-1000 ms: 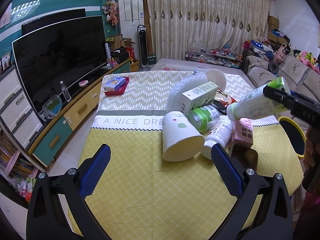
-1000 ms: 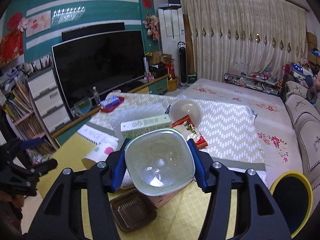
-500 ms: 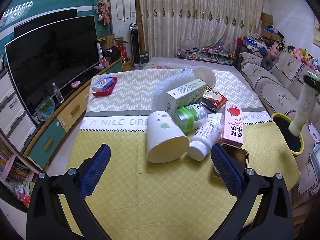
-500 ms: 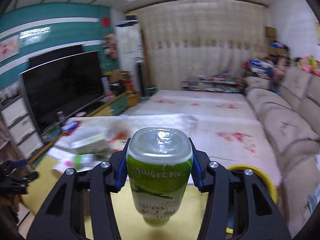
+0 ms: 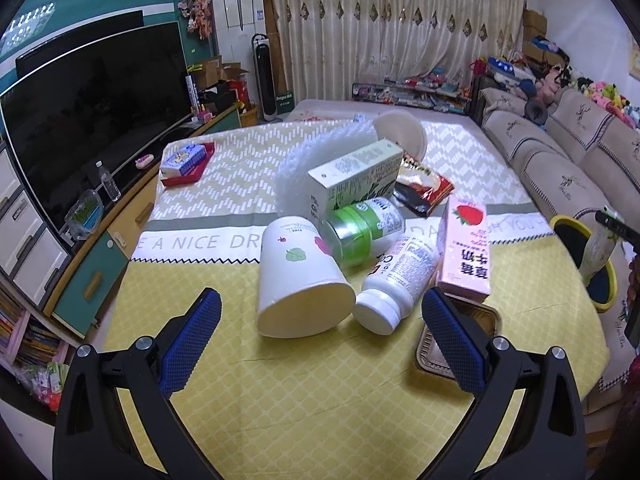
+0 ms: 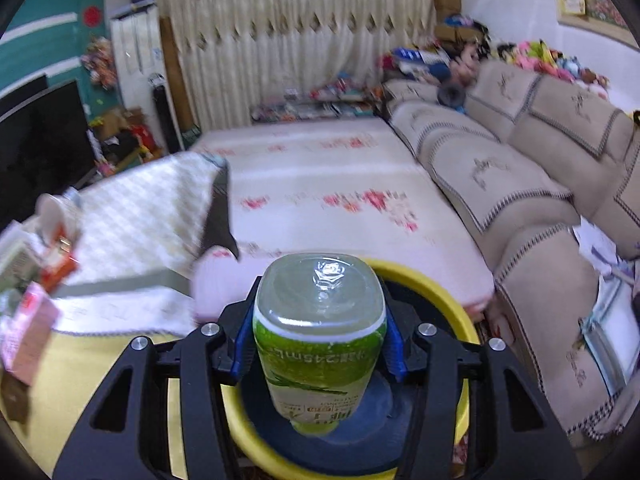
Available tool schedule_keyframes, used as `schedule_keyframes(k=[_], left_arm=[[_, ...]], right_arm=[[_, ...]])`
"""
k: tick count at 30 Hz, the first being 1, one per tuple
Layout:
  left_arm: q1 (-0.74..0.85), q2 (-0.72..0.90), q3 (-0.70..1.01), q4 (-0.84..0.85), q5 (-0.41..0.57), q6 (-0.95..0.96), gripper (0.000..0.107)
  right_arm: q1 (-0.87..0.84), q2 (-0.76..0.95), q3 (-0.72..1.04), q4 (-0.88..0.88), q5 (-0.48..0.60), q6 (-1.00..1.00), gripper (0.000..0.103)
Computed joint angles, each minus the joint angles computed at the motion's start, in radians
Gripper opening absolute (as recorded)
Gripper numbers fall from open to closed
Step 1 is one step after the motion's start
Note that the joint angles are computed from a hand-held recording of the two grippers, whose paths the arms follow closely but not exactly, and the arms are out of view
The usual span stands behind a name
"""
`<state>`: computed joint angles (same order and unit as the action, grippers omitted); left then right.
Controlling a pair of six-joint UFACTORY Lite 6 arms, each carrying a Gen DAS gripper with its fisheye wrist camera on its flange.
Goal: Collect trash
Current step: 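Carry the bottle over the yellow bin and open the right gripper, then grasp the white paper cup with the left gripper and drop it into the bin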
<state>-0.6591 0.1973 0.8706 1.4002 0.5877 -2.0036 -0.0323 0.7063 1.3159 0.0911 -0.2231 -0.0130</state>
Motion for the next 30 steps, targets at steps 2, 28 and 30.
schedule_keyframes(k=[2,28,30], left_arm=[[0.017,0.039,0.025,0.002,-0.015,0.0,0.099],[0.242,0.31,0.239,-0.039,-0.159,0.098,0.09],[0.265,0.321,0.244,-0.054,-0.197,0.114,0.079]], right_arm=[[0.002,0.074,0.055,0.094,0.013,-0.087,0.049],[0.048,-0.038,-0.096,0.002,-0.018,0.022,0.055],[0.05,-0.047,-0.102,-0.03,-0.014,0.054,0.055]])
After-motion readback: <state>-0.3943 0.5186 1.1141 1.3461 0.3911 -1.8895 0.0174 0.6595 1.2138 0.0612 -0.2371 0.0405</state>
